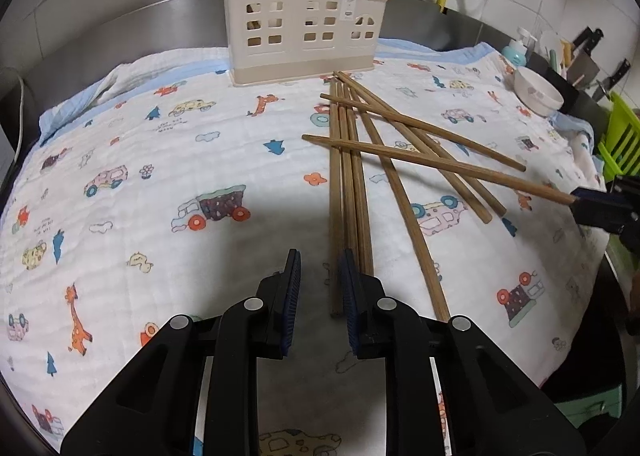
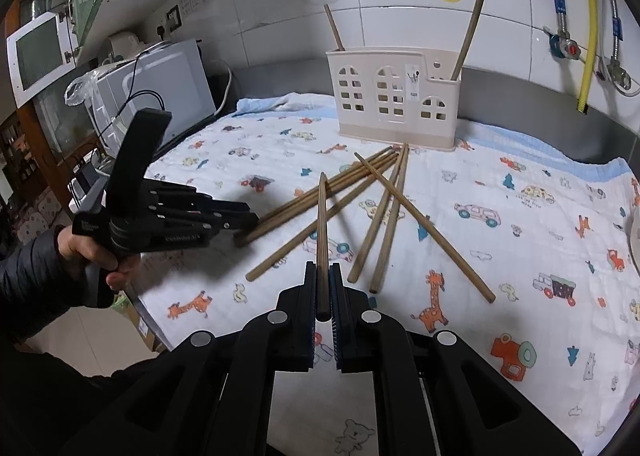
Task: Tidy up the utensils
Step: 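Grasp a chopstick with the right tool while the left tool grasps another, then lift both held chopsticks up toward the white holder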
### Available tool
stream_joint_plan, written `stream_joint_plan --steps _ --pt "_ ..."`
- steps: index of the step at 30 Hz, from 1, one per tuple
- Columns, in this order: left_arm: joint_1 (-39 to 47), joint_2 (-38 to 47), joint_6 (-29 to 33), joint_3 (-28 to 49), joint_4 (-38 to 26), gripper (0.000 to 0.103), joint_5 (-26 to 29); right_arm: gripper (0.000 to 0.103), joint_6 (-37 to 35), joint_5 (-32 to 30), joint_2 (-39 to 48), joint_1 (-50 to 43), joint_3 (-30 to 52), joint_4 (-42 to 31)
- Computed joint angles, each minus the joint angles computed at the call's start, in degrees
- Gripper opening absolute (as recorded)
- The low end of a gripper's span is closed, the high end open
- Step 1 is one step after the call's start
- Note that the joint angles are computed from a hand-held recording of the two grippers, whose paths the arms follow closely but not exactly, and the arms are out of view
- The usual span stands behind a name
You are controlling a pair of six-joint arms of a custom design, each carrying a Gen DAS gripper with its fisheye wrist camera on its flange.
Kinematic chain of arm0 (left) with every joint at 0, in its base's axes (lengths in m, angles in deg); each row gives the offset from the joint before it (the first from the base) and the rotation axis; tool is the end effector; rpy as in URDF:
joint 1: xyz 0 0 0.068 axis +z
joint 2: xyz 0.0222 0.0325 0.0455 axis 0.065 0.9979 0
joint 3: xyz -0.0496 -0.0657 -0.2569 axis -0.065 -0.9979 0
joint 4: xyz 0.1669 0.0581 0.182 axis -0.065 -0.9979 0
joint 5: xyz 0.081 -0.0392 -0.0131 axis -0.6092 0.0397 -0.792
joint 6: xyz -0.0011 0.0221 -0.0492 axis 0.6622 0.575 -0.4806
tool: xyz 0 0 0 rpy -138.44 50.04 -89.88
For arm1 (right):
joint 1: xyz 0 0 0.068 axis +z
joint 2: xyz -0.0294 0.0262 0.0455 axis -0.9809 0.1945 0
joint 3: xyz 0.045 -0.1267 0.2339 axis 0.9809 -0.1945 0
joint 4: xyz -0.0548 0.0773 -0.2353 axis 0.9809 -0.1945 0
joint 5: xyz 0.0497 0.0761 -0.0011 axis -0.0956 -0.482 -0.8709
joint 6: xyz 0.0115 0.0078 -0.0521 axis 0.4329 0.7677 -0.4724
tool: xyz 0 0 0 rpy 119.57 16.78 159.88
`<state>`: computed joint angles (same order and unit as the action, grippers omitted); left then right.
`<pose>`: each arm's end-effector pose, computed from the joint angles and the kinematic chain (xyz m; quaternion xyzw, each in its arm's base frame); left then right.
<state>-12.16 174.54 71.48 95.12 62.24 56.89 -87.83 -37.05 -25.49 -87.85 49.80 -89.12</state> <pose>0.2965 -0.0962 0.1589 0.3135 0.8880 -0.1529 0.2997 0.1375 -0.0090 0.2047 -0.0650 0.9031 0.1076 0.4107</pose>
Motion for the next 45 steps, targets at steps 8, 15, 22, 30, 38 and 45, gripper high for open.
stream_joint_plan --steps 8,15,22,30,38,45 --pt "-1.8 0.5 -1.5 -1.3 3.7 0.016 -3.7 0.006 1.6 0.7 -0.8 1.1 0.2 0.0" --pt "-3.1 0.0 -4.2 -2.2 5.3 0.012 -5.9 0.006 2.9 0.1 -0.8 0.5 1.1 0.2" --pt "-3.7 0.2 -3.3 -2.1 5.4 0.011 -6.6 0.006 5.2 -0.2 0.1 0.6 3.2 1.9" --pt "-1.5 0.9 -4.3 0.0 2.5 0.005 -1.7 0.006 5.8 -0.1 1.5 0.5 5.7 2.2" --pt "1.4 -3.6 -5.7 1.1 0.8 0.005 3.8 0.006 3.8 -2.7 3.7 -2.7 11.6 1.0" --pt "3.5 -8.3 -7.0 3.7 0.2 0.005 7.4 0.006 3.7 -5.7 7.9 -4.8 18.5 1.6"
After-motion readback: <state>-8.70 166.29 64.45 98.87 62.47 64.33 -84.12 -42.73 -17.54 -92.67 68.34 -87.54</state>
